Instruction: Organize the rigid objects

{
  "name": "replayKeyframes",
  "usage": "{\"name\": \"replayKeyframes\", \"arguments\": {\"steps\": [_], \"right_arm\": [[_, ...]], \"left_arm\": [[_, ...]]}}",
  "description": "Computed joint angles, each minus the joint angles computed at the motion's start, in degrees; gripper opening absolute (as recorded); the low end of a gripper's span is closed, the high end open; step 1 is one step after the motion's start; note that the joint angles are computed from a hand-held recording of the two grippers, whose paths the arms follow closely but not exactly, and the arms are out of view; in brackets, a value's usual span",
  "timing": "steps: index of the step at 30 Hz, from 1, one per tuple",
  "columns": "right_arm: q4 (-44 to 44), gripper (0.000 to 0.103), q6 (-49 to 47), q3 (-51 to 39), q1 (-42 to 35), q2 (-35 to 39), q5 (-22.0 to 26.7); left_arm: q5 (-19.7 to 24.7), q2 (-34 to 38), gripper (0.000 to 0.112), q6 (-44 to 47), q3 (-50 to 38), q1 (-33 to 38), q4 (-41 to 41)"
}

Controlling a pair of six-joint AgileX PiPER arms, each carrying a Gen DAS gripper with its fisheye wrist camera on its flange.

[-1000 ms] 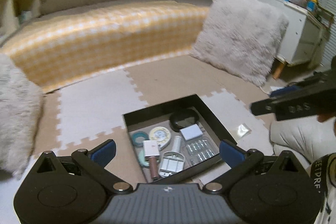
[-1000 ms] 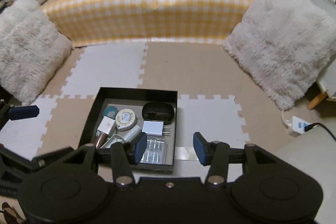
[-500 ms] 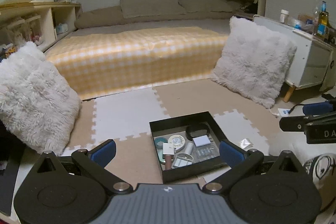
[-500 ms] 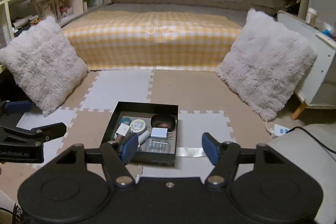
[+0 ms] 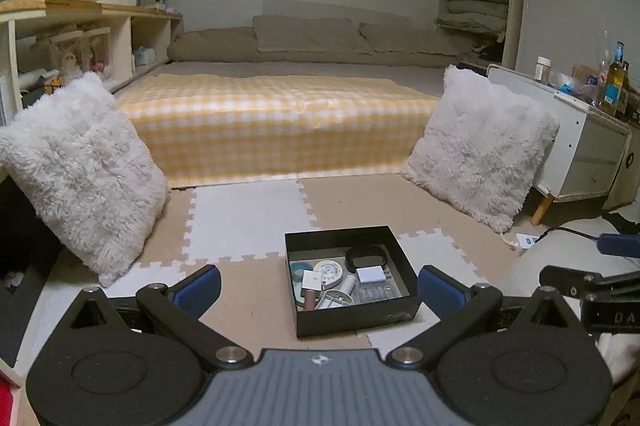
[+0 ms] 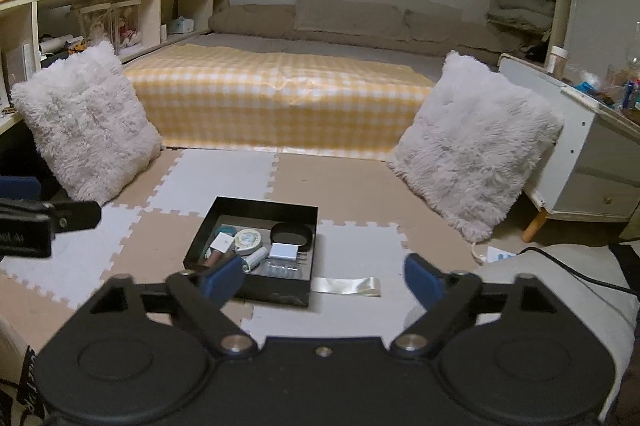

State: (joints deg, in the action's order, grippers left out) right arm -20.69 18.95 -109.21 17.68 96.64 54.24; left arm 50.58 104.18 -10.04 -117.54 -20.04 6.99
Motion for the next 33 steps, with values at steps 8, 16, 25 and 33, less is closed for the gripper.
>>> {"name": "replayKeyframes", "arguments": {"steps": [8, 16, 25, 33], "right_arm": [[-3.77, 0.1, 5.24, 11.15, -0.15, -4.31, -8.92], [-9.79, 0.103, 11.98, 16.36, 0.62, -4.87, -14.73], [-12.82, 0.103, 14.87, 18.96, 0.9, -5.01, -17.02], [-14.72, 0.103, 17.23, 19.53, 1.26, -4.78, -17.09]], "left_arm": [[-6.34, -3.85, 0.103, -4.66, 9.93, -1.11, 5.45], [-11.17, -5.39, 0.103, -9.73, 16.56, -1.78, 12.17], [-14.18, -5.85, 0.103, -10.98, 19.87, -1.09, 13.17], [-14.78, -6.07, 0.103, -11.66, 20.75, -1.06, 13.81]]}}
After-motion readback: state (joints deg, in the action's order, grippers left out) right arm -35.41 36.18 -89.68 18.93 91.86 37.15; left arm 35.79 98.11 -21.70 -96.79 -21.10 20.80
